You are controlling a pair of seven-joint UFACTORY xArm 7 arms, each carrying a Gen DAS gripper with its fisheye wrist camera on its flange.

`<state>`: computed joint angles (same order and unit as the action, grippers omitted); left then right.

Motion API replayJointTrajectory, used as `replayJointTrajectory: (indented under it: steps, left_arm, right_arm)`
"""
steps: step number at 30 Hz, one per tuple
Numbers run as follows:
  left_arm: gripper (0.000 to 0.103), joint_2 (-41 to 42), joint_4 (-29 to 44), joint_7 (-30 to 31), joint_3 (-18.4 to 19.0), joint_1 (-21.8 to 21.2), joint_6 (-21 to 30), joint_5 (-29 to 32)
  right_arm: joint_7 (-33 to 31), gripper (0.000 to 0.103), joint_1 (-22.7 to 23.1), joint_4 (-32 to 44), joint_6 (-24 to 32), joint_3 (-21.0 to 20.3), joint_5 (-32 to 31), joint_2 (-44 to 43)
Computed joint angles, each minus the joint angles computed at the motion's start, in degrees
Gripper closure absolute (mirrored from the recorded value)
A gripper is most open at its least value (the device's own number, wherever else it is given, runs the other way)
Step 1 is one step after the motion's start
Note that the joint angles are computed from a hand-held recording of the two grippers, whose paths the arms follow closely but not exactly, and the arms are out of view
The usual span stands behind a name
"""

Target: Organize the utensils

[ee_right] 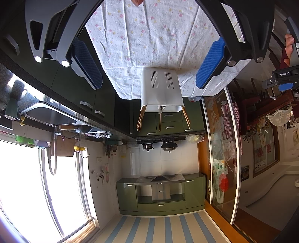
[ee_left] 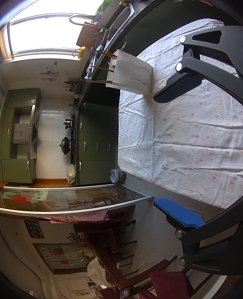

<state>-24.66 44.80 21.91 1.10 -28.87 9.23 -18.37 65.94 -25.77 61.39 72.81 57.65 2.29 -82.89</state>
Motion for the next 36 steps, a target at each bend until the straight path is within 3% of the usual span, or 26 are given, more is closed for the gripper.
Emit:
replayJointTrajectory:
  steps: [12, 20, 30, 36]
  left_arm:
    - [0.007, -0.1, -0.1, -0.1, 0.2, 0.0, 0.1, -0.1]
    - [0.006, 0.7, 0.6, -2.9, -2.7, 3.5, 1.5, 2.9]
    - [0.006, 0.6, 0.7, 0.1, -1.2, 1.0, 1.1, 2.0]
    - [0.006, 0.8, 0.3, -1.1, -2.2, 2.3, 0.0, 2.4]
  right_arm:
    - [-0.1, 0.004, -0.6, 0.7, 0.2, 0.1, 0.5, 0.0]
    - [-0.4, 0.004, -0.9, 0.9, 0.4, 0.1, 0.8, -0.3]
    - [-0.7, 0.004, -1.4, 1.3, 0.9, -0.1, 1.2, -0.6]
    - [-0.8, 0.004, -1.6, 1.5, 1.1, -0.2, 1.5, -0.8]
